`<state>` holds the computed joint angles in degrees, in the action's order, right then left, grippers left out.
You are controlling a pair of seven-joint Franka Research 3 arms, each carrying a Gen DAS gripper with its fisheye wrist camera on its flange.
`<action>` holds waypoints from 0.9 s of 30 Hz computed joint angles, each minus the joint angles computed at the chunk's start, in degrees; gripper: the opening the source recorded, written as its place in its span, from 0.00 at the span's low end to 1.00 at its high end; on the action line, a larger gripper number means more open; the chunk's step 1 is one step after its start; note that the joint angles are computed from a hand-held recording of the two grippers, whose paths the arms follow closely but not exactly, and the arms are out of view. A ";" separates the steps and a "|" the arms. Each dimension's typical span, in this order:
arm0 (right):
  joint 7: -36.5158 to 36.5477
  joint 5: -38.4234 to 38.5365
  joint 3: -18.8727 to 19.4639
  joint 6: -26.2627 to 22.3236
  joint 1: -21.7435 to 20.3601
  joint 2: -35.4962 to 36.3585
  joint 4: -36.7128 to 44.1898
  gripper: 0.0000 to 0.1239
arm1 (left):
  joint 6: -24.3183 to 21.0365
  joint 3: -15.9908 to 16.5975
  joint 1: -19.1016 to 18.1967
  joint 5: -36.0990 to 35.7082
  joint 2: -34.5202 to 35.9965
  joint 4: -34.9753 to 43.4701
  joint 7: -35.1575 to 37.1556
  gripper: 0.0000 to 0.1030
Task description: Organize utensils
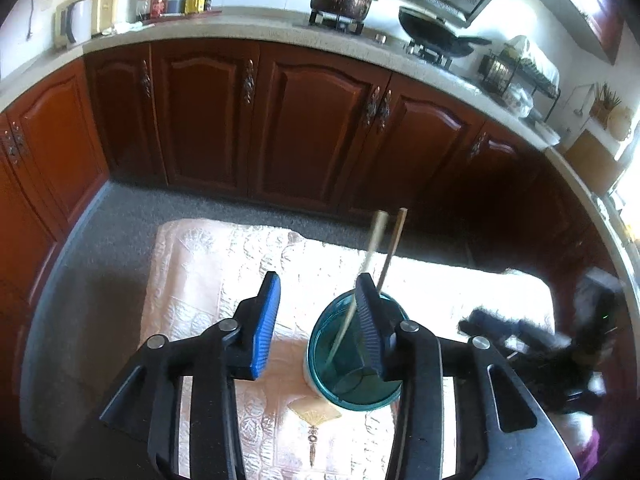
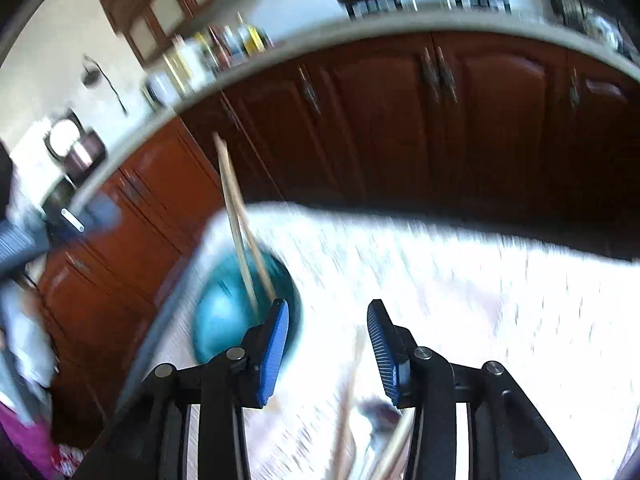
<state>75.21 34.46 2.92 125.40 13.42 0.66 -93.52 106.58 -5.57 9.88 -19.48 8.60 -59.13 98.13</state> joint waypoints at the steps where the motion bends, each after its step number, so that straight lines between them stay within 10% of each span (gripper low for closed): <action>1: 0.84 -1.40 0.14 -1.15 0.17 0.36 -0.80 0.25 | 0.90 0.07 0.24 -0.59 -1.28 -1.86 0.35 0.39; 10: 7.27 -8.48 1.59 -3.74 2.75 8.47 0.70 0.23 | 0.48 2.55 -0.64 -4.67 -9.03 -12.96 3.58 0.39; 15: 6.95 -6.27 1.85 -4.06 2.00 9.12 0.39 0.05 | 1.26 3.93 -1.88 -4.33 -12.36 -18.34 4.86 0.39; 27: -3.64 9.81 -2.87 -8.65 -3.82 -6.90 -16.54 0.05 | 1.47 6.11 -4.88 -5.01 -19.62 -31.75 6.83 0.39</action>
